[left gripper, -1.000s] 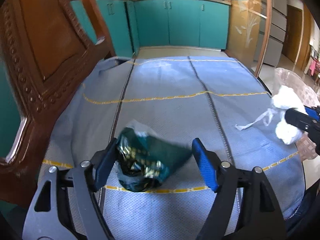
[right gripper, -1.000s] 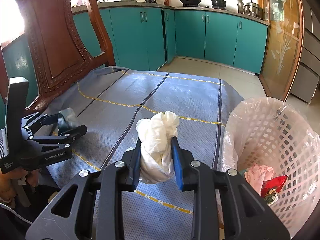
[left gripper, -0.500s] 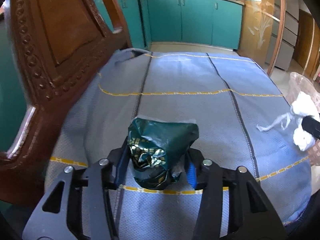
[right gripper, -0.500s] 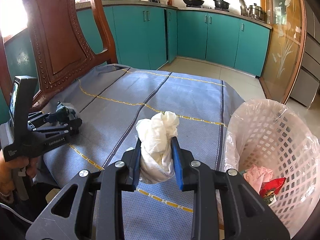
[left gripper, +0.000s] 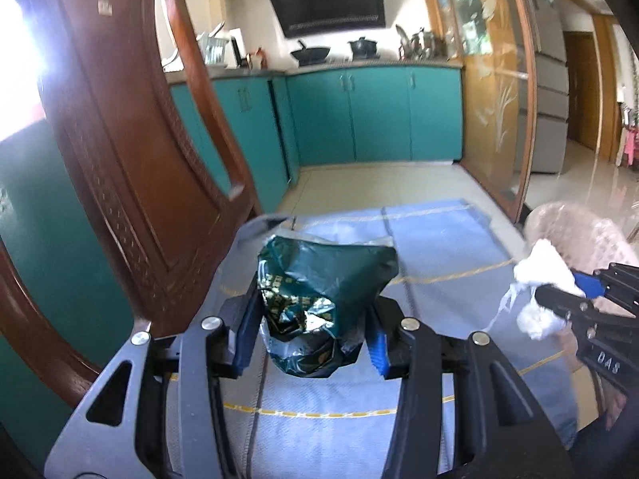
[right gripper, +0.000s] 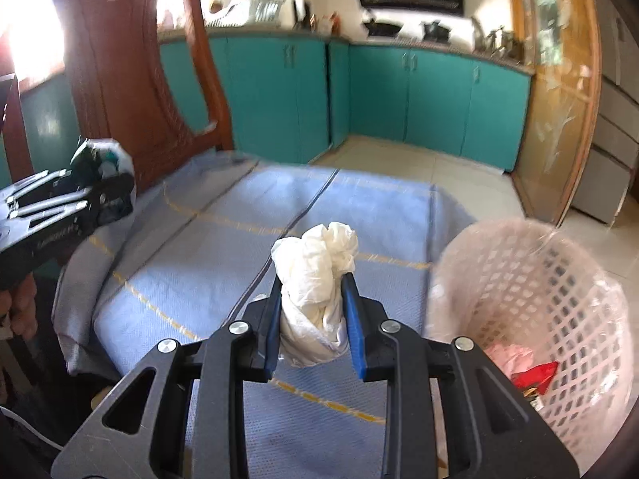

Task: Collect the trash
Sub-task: 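Carry the green bag and tissue over the wastebasket and open both grippers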

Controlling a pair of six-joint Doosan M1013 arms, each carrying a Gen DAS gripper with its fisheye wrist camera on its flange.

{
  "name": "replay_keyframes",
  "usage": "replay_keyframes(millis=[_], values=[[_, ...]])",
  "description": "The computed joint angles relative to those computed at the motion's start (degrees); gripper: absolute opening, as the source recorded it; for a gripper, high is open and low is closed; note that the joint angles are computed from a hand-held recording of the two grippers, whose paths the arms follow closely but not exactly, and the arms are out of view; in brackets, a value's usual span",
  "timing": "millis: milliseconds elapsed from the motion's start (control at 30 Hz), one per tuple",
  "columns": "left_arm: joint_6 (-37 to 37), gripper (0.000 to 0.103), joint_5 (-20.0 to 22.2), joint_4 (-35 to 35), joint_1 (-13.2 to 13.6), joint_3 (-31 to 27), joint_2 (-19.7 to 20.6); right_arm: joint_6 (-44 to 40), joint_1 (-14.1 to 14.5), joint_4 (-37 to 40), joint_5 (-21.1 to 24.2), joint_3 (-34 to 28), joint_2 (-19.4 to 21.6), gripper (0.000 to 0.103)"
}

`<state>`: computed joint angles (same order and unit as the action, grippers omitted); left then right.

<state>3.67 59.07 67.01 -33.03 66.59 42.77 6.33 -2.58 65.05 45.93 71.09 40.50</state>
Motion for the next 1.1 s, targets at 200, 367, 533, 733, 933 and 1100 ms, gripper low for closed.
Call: replay_keyframes(millis=[200, 367, 533, 733, 933, 1100], values=[[-0.52, 0.046, -4.13, 3.43, -1.24, -1.65, 0.03, -10.52, -3.4, 15.39, -4.41, 3.11, -2.17, 0.029], [4.28, 0.046, -12.14, 0.95, -1.22, -5.83, 2.19, -13.54, -5.72, 20.67, -11.59, 4.0, -2.57, 0.029], [16.63, 0.046, -18.21, -8.33, -0.72, -13.89, 6.75, -9.66, -7.17, 20.44, -15.09, 3.48, -1.96, 0.029], [31.07, 0.046, -16.79, -19.54, -1.07, -27.12, 14.1, -1.46, -7.16, 13.08, -17.77, 1.92, -0.66, 0.029], [38.53, 0.046, -14.77, -24.78, -1.47, -36.29, 19.22, 2.75, -7.47, 9.24, -18.48, 1.6, -0.28, 0.029], [45.15, 0.047, -11.98, -30.98, -1.17, -43.46, 23.13, 9.32, -7.39, 2.99, -18.79, 0.34, 0.37, 0.029]])
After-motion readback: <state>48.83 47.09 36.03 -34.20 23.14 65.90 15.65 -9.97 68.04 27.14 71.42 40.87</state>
